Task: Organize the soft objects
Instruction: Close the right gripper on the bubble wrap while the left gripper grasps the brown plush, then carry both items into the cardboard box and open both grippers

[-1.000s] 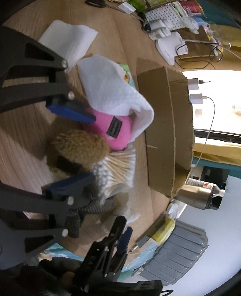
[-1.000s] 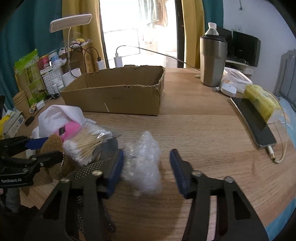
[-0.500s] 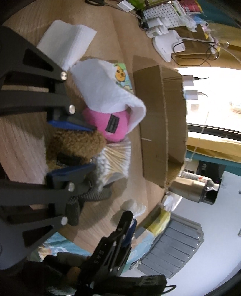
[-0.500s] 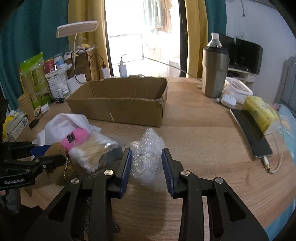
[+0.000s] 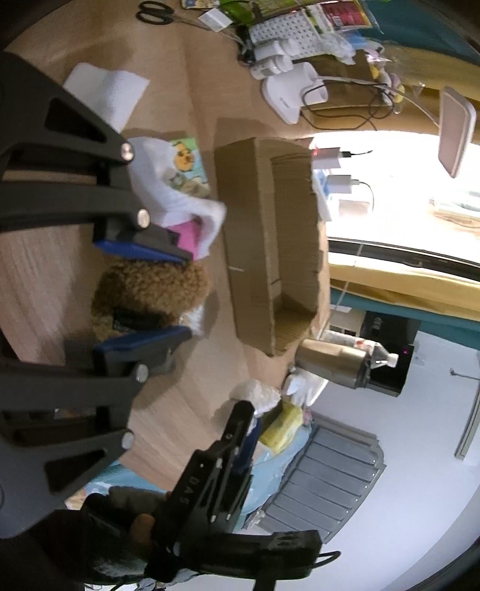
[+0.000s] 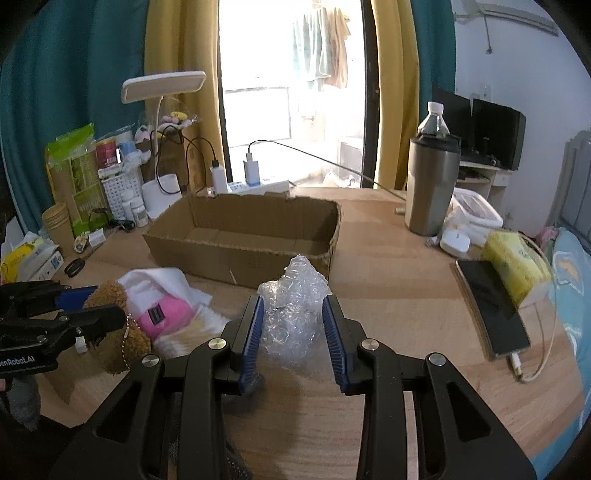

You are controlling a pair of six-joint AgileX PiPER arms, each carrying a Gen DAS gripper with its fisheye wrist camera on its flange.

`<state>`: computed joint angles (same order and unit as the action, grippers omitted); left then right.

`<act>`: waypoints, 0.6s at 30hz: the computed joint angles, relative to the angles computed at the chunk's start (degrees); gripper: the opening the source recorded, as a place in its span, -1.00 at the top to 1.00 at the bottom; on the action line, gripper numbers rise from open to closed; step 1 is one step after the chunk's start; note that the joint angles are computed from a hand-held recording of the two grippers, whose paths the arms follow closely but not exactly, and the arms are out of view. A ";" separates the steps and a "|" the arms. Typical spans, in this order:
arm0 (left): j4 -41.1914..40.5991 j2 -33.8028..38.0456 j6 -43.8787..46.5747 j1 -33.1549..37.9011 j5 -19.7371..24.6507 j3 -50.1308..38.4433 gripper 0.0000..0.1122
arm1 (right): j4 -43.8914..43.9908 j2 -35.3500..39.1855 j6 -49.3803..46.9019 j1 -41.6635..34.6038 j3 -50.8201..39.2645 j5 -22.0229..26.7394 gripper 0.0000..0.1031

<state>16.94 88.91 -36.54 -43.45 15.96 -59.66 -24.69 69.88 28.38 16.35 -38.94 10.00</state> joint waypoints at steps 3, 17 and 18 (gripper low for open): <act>-1.05 0.48 1.65 0.44 0.32 -1.91 0.38 | 2.84 0.61 -3.43 -0.45 -1.58 0.10 0.32; -11.12 5.89 13.86 3.93 2.90 -13.35 0.38 | 31.63 6.12 -35.50 -5.06 -9.94 0.11 0.32; -11.74 6.40 14.55 4.18 3.14 -14.21 0.38 | 33.79 6.58 -37.80 -5.36 -10.40 0.11 0.32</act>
